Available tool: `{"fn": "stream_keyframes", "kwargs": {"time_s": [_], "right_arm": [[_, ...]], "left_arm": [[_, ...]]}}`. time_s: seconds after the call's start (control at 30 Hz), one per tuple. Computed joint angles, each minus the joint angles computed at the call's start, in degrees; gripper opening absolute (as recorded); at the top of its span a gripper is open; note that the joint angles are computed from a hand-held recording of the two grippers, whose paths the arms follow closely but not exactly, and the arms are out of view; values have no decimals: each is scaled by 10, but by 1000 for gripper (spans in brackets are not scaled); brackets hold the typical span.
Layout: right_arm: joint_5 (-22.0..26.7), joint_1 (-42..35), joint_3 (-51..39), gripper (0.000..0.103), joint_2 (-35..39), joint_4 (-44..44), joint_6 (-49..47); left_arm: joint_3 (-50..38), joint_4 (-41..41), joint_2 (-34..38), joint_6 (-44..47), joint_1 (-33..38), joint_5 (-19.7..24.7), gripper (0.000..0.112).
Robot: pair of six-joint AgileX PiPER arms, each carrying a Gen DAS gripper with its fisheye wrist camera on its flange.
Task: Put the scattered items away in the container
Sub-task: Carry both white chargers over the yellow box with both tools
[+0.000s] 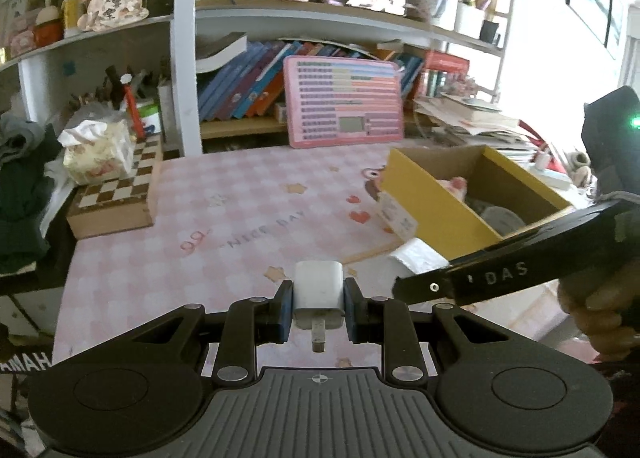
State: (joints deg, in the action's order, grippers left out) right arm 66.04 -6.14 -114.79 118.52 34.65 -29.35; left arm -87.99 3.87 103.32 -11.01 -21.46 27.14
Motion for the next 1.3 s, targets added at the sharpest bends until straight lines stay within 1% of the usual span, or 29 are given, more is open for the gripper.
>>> {"fn": "stream_keyframes", "kwargs": {"time_s": [0.17, 0.4, 0.67, 0.87, 1.07, 1.23, 1.3], "right_arm": [[-33, -4, 105, 49, -67, 7, -24], [-74, -11, 219, 49, -144, 6, -35], [-117, -34, 337, 49, -222, 13, -43], [-143, -57, 400, 49, -265, 6, -28], [-158, -74, 428, 49, -289, 3, -21], [-176, -87, 446, 49, -303, -5, -34], [-175, -96, 448, 49, -303, -3, -37]], "left_arm": [[50, -24, -34, 20, -10, -13, 24], [111, -40, -79, 37, -22, -35, 24], [157, -122, -108, 128, -34, -44, 24], [168, -185, -111, 201, -40, -43, 24], [164, -202, -107, 236, -52, -45, 24], [153, -200, -97, 240, -57, -42, 24], [143, -204, -89, 247, -58, -38, 24]]}}
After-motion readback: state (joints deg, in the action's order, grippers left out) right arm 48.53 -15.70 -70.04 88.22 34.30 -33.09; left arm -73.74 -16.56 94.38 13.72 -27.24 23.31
